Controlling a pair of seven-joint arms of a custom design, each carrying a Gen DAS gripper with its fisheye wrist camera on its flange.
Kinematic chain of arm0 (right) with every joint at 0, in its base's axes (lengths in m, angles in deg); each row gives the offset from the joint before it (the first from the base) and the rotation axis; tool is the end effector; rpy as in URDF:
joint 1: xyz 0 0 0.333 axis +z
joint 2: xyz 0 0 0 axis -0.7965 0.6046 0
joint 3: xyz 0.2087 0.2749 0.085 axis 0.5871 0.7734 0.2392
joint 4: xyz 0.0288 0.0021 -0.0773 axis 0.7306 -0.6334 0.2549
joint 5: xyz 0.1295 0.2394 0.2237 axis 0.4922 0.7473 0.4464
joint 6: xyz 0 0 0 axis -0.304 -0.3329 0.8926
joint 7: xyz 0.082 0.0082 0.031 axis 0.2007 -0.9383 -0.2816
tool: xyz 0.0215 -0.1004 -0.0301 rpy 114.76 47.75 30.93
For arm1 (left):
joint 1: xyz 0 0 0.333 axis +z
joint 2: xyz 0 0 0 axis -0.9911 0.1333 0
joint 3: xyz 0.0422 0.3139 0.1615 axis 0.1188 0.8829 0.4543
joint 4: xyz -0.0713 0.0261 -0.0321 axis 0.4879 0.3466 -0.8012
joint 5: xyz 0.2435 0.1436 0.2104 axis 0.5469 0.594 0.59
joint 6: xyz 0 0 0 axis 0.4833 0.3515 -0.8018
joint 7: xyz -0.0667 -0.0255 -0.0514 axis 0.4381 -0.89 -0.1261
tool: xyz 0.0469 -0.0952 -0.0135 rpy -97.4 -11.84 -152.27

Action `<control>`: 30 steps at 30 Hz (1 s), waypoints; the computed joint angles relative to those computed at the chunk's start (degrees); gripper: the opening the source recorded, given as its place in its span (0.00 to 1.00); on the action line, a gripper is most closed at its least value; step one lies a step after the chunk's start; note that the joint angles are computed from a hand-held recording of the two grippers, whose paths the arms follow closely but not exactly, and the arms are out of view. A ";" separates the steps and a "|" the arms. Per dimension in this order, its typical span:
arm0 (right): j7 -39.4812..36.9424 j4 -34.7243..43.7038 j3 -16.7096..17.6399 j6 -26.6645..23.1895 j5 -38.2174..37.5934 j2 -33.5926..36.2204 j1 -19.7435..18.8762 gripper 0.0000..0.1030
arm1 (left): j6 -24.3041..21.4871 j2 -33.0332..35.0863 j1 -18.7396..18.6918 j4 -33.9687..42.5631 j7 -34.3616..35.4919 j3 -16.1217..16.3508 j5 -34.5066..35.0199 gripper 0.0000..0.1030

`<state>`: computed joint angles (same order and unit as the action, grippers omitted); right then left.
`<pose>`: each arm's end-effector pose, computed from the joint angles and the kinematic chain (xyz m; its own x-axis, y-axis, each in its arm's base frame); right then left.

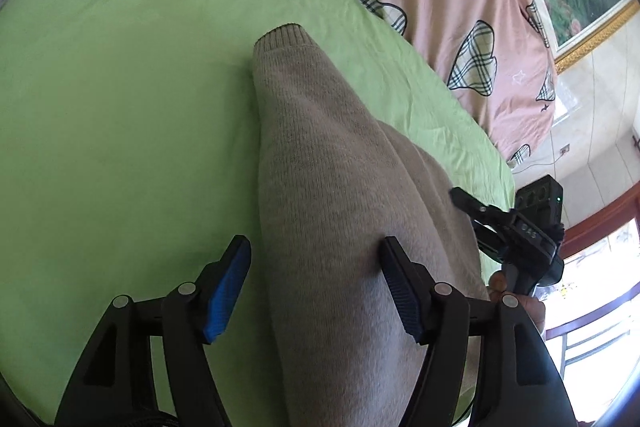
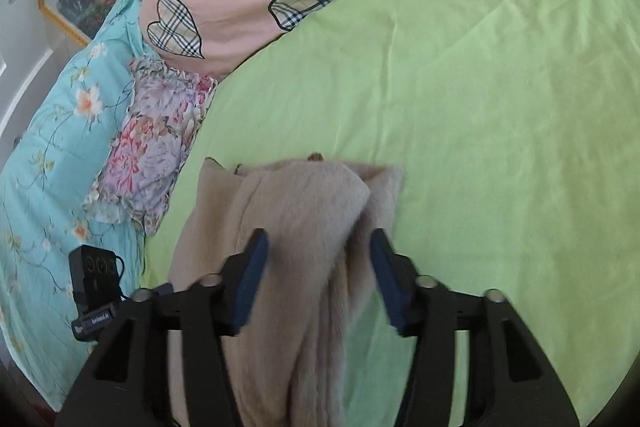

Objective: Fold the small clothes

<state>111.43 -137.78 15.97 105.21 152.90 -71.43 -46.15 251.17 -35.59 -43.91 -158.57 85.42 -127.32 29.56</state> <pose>0.5359 0.0508 0.4439 0.1304 -0.7866 -0.6036 -0.8528 0.2215 -0.4730 0.5250 -0.2195 0.4299 -0.0178 -0.7803 0.6251 -0.8711 -0.2948 -0.3927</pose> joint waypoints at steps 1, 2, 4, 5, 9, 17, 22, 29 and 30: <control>0.83 0.63 0.04 -0.35 -1.28 0.60 0.13 0.25 | -0.46 -0.17 -0.44 0.22 -0.04 0.31 -0.03 0.66; 1.17 1.06 0.33 0.74 -2.52 0.89 0.59 0.18 | -0.92 -0.44 -0.87 0.45 0.11 0.63 -0.17 0.66; -5.01 -0.11 0.66 2.30 3.19 -1.26 0.45 0.12 | -1.24 -0.59 -1.33 0.65 0.58 0.92 -0.77 0.67; -8.76 -1.03 0.39 2.21 7.41 -2.66 0.17 0.10 | -1.57 -0.39 -1.65 1.04 0.99 1.11 -1.12 0.68; -7.91 -2.54 -0.88 1.89 6.91 -3.09 -0.14 0.10 | -5.64 2.27 -5.86 6.92 4.61 4.64 -3.03 0.69; -6.55 -1.85 -0.42 3.31 4.49 -0.63 0.05 0.10 | -16.75 6.54 -22.70 25.47 7.06 21.64 -5.35 0.17; -4.63 -1.28 0.12 6.55 0.81 0.47 0.70 0.10 | -17.51 4.66 -27.90 27.68 7.32 28.47 -6.16 0.14; -2.81 -5.90 0.06 8.46 2.24 -5.29 1.08 0.15 | -10.50 -5.84 -22.51 14.10 11.05 25.18 -15.29 0.18; -3.60 -7.74 -0.15 8.38 3.28 -7.53 1.20 0.15 | -8.97 -7.86 -19.60 10.65 13.05 21.85 -17.87 0.18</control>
<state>107.83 -145.52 15.82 113.59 156.17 -78.95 -44.95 242.20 -43.45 -63.51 -147.92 98.47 -105.47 11.68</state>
